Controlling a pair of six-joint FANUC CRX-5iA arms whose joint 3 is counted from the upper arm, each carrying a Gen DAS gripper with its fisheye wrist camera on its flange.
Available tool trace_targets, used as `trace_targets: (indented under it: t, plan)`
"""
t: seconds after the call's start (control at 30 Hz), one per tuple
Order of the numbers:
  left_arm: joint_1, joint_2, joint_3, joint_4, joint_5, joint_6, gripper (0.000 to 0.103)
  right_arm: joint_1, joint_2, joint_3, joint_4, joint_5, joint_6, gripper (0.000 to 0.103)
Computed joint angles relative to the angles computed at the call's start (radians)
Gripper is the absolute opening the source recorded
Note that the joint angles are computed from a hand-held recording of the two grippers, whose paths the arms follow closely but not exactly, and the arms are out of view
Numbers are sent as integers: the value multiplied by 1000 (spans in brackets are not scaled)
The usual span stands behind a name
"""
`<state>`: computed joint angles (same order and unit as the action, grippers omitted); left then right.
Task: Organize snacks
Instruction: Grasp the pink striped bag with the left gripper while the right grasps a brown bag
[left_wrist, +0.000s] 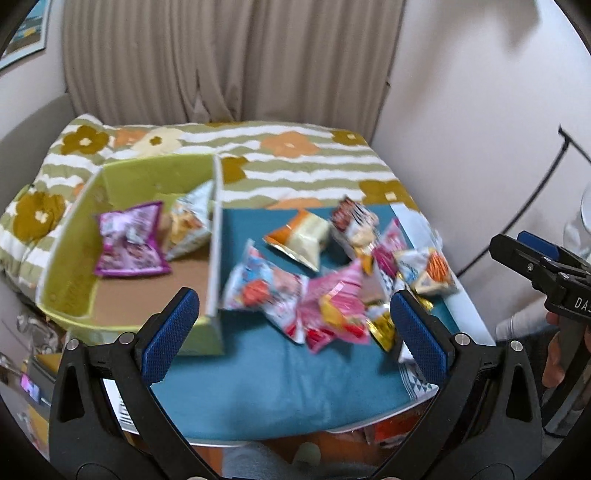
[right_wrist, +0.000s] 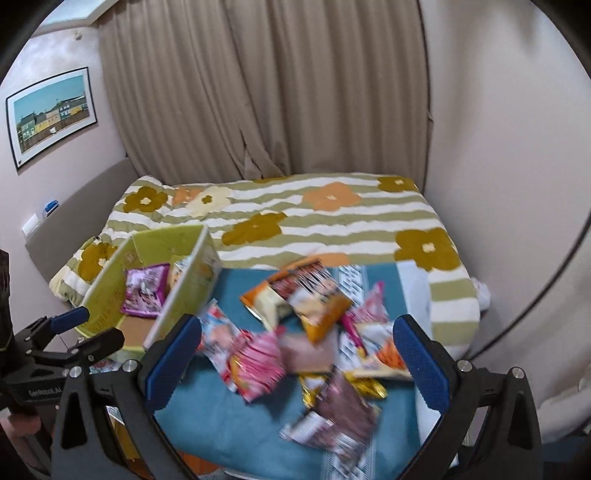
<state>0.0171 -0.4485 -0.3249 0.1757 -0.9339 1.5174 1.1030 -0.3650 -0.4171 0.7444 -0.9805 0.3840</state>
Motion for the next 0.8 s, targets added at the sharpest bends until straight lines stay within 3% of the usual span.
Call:
trace_targets:
  t: [0.2, 0.5, 0.8]
  plan:
    - [-129, 94, 39, -93, 2, 79, 103, -52, -46, -55, -154, 6, 31, 103]
    - [-170, 265, 59, -111, 52, 0, 102, -148, -27, -130, -368, 106, -56, 103]
    - [-174, 397, 98, -103, 48, -108, 90, -243, 22, -163, -540, 224, -111, 103]
